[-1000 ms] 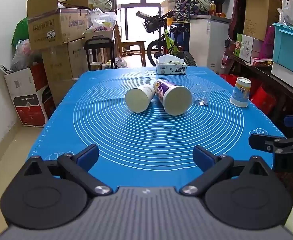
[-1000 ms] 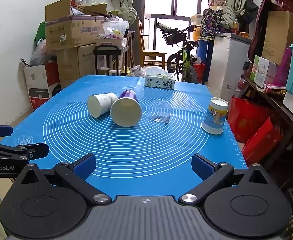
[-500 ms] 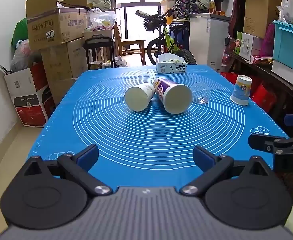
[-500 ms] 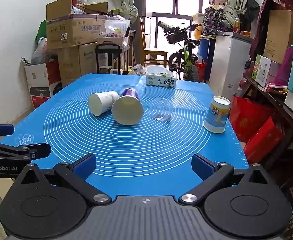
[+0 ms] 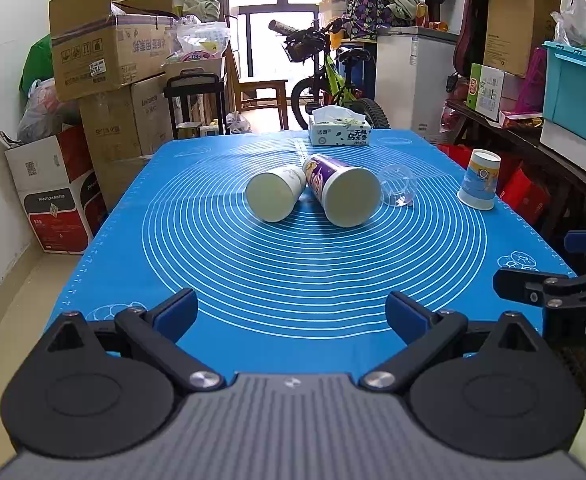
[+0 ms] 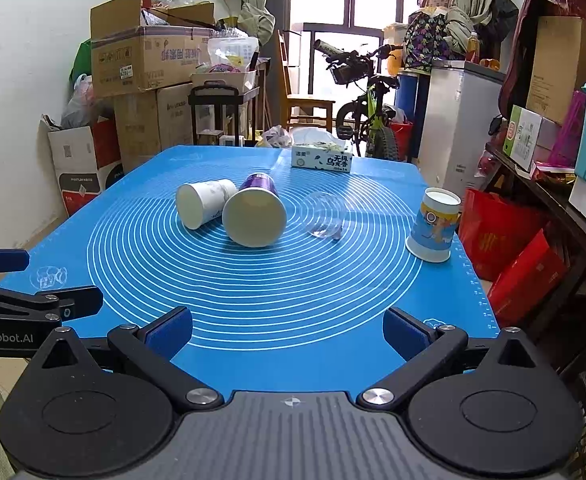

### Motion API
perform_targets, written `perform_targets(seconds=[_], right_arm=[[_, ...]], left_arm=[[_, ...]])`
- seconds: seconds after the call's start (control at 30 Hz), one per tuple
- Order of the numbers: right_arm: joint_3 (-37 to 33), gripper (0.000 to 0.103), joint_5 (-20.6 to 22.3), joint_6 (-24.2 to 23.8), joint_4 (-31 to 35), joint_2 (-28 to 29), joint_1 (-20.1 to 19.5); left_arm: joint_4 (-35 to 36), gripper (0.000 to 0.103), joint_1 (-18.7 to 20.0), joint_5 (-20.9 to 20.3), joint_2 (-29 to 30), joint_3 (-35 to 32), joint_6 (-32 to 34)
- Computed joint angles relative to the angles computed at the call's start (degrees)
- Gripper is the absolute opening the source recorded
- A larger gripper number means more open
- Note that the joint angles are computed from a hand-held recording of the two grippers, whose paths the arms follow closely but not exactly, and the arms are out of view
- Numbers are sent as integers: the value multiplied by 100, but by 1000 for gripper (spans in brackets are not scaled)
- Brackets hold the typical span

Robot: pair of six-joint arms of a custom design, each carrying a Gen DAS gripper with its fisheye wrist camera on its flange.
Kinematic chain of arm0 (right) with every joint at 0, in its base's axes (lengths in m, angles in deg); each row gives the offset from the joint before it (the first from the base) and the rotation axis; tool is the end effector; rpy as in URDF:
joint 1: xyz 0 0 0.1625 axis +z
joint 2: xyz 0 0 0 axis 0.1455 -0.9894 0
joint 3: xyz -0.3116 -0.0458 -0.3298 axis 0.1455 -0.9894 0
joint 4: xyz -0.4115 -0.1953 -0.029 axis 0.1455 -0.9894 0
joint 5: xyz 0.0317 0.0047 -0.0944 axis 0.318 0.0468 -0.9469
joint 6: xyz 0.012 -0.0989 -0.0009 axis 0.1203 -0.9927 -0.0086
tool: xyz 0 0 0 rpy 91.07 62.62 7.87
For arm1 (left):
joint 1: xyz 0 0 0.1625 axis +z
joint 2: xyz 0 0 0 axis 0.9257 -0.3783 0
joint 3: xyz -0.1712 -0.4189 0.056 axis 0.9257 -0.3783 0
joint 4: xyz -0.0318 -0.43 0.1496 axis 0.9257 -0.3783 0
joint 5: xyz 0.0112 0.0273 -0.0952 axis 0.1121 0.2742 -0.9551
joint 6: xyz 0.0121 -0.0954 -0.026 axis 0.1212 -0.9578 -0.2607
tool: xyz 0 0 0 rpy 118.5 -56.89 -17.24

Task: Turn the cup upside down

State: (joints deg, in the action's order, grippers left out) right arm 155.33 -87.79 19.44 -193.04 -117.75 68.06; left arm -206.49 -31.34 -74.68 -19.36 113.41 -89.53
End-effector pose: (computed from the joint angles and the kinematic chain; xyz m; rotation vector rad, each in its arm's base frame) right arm -0.0081 -0.6291 0.3106 1.0726 -2.3019 0.9176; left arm -0.3701 -0.5594 -0.0676 0.2009 1.9604 -1.1825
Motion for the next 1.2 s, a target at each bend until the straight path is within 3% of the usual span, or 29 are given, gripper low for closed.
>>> perform_targets(seconds=[1.2], right_arm=[[-5, 103, 36, -29, 56, -25, -9]], left_arm=[[-56, 99, 0, -17, -10, 13, 60]])
